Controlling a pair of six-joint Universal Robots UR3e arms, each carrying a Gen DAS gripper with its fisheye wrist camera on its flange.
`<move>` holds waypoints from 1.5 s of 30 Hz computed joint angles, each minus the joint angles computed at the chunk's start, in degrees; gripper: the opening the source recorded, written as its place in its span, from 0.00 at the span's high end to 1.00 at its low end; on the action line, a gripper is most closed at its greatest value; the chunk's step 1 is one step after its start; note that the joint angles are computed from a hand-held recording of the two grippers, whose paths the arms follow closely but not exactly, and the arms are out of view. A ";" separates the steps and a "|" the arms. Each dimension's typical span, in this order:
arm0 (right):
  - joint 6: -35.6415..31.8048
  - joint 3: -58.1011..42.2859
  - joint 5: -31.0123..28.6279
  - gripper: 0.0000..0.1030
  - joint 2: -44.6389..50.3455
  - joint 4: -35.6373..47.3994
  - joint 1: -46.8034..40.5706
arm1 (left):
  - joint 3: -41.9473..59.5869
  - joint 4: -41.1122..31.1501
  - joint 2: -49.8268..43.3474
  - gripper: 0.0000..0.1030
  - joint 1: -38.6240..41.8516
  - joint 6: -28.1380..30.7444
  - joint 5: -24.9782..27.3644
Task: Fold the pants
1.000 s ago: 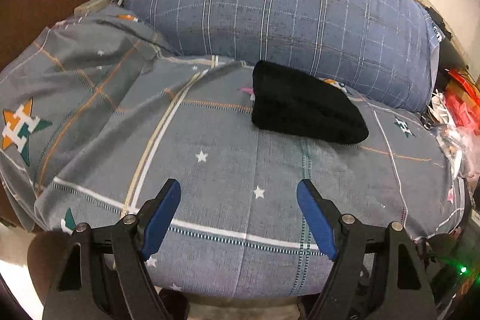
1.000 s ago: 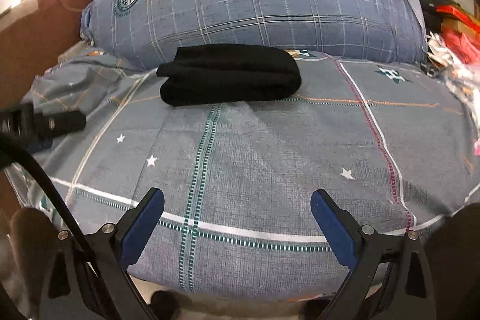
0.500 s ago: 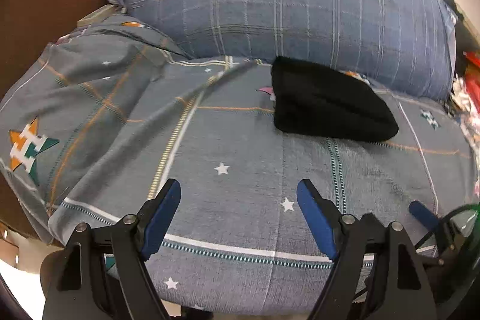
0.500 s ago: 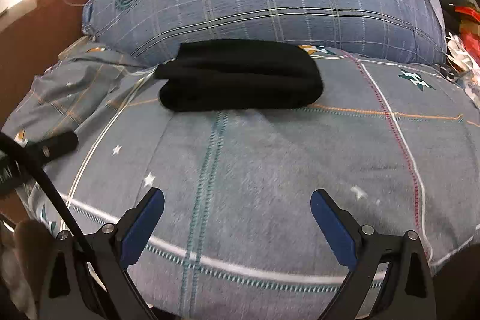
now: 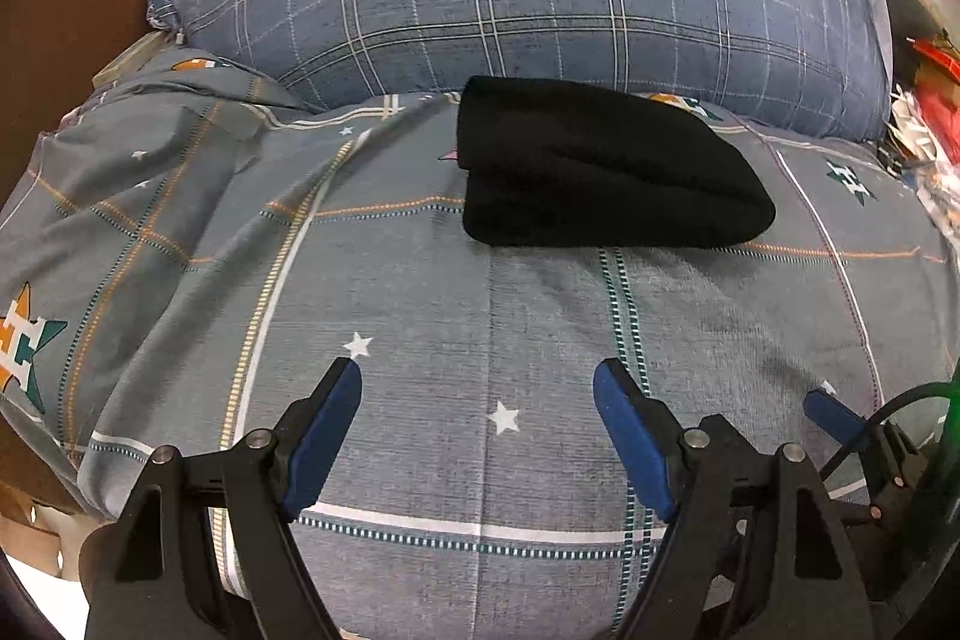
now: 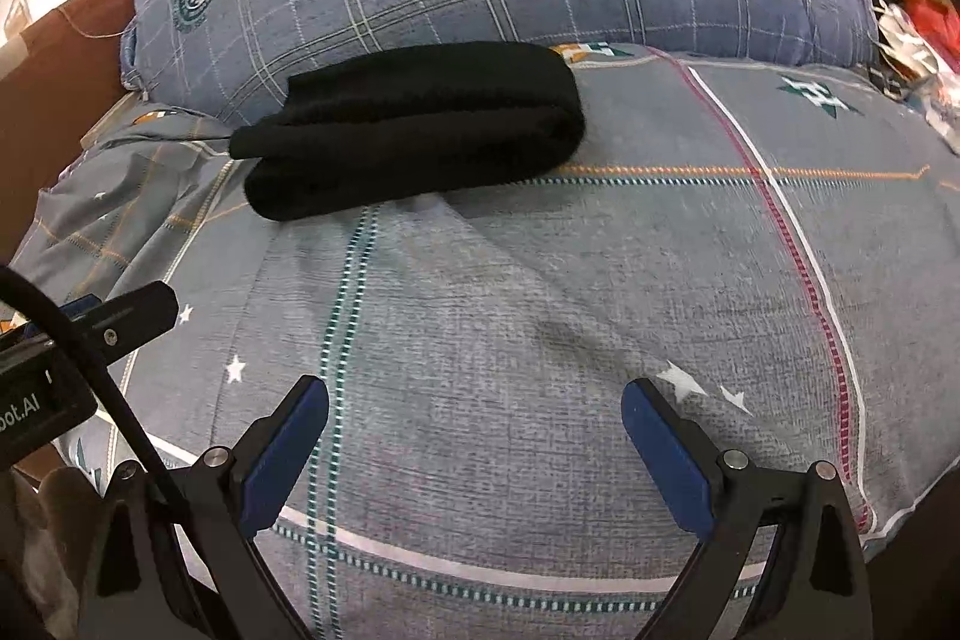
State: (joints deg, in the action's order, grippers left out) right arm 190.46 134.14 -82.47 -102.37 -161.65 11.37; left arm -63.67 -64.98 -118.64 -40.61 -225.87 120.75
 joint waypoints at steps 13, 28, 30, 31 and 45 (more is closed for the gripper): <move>0.78 0.71 -0.35 0.02 0.11 0.21 0.02 | -0.10 -0.05 -0.45 0.23 0.40 -0.21 -1.75; 0.63 -0.79 -1.59 0.02 0.65 1.75 1.65 | -3.24 2.03 1.38 0.23 -0.28 -1.60 0.81; 0.70 -0.52 -1.55 0.02 -0.53 1.77 1.35 | -3.48 2.43 1.51 0.23 -2.02 -3.67 6.55; 0.49 -0.64 -1.66 0.02 -0.98 1.70 1.14 | -3.47 2.51 1.52 0.23 -3.42 -5.40 10.93; -0.07 -7.76 -1.84 0.02 3.87 0.68 0.79 | -5.57 4.33 5.32 0.00 -0.46 -7.33 9.01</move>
State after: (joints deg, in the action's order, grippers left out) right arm 190.39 126.38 -84.31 -98.51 -160.98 12.16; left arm -69.24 -60.65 -113.32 -41.07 -233.20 129.76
